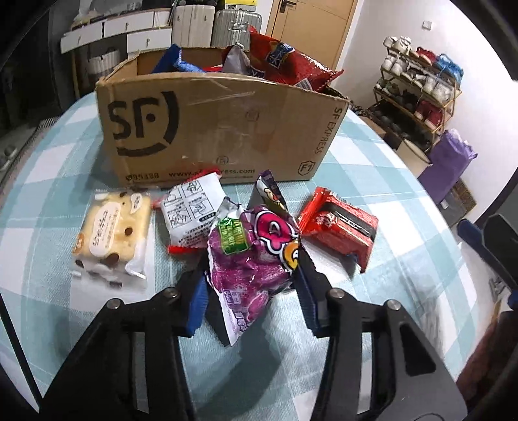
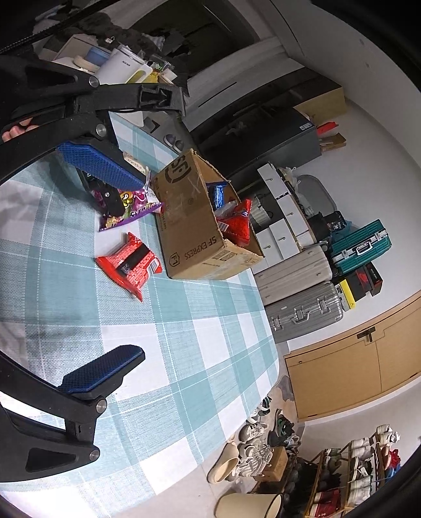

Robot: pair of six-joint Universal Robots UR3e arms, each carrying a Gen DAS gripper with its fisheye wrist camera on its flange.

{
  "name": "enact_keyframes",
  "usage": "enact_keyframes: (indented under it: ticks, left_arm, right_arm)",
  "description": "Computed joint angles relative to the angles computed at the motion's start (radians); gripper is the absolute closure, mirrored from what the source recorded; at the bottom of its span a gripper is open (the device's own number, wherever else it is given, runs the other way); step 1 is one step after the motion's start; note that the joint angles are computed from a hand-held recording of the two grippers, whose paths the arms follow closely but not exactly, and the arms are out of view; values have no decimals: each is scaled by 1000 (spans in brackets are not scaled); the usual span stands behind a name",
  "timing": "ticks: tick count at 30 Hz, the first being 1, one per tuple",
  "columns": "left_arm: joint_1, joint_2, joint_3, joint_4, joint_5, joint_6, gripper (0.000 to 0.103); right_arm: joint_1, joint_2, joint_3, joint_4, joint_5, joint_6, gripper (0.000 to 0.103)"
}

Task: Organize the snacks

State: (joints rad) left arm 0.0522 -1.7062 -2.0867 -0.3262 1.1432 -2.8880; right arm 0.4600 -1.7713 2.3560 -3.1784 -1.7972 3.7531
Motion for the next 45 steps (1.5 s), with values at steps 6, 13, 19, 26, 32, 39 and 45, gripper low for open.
enact_keyframes:
  ticks: [6,13,19,26,32,39,45]
  left_arm:
    - [56,62,-74,2,-68,44,61]
    - [141,107,-113,-51,-147,103,61]
    - [254,191,-133,-218,-236,232,61]
    - [334,265,-175,-340,-273,345,61]
    - [447,402,-231,-509,-313,497,60]
    - [546,479,-228,-681,-346,621,60]
    - [630,511,-208,-795,-368,703,60]
  right_arm:
    - [9,4,-4,6,-8,6,6]
    - [8,23,-11,6,8,24,6]
    - [11,63,-37,15,14,16,6]
    - [1,119,-67,19,37,13,6]
    - [-5,166,-105,32,53,-5,6]
    - [-40,230,-155,51,97,-46,6]
    - [-73,296,-230,119,146,-89,6]
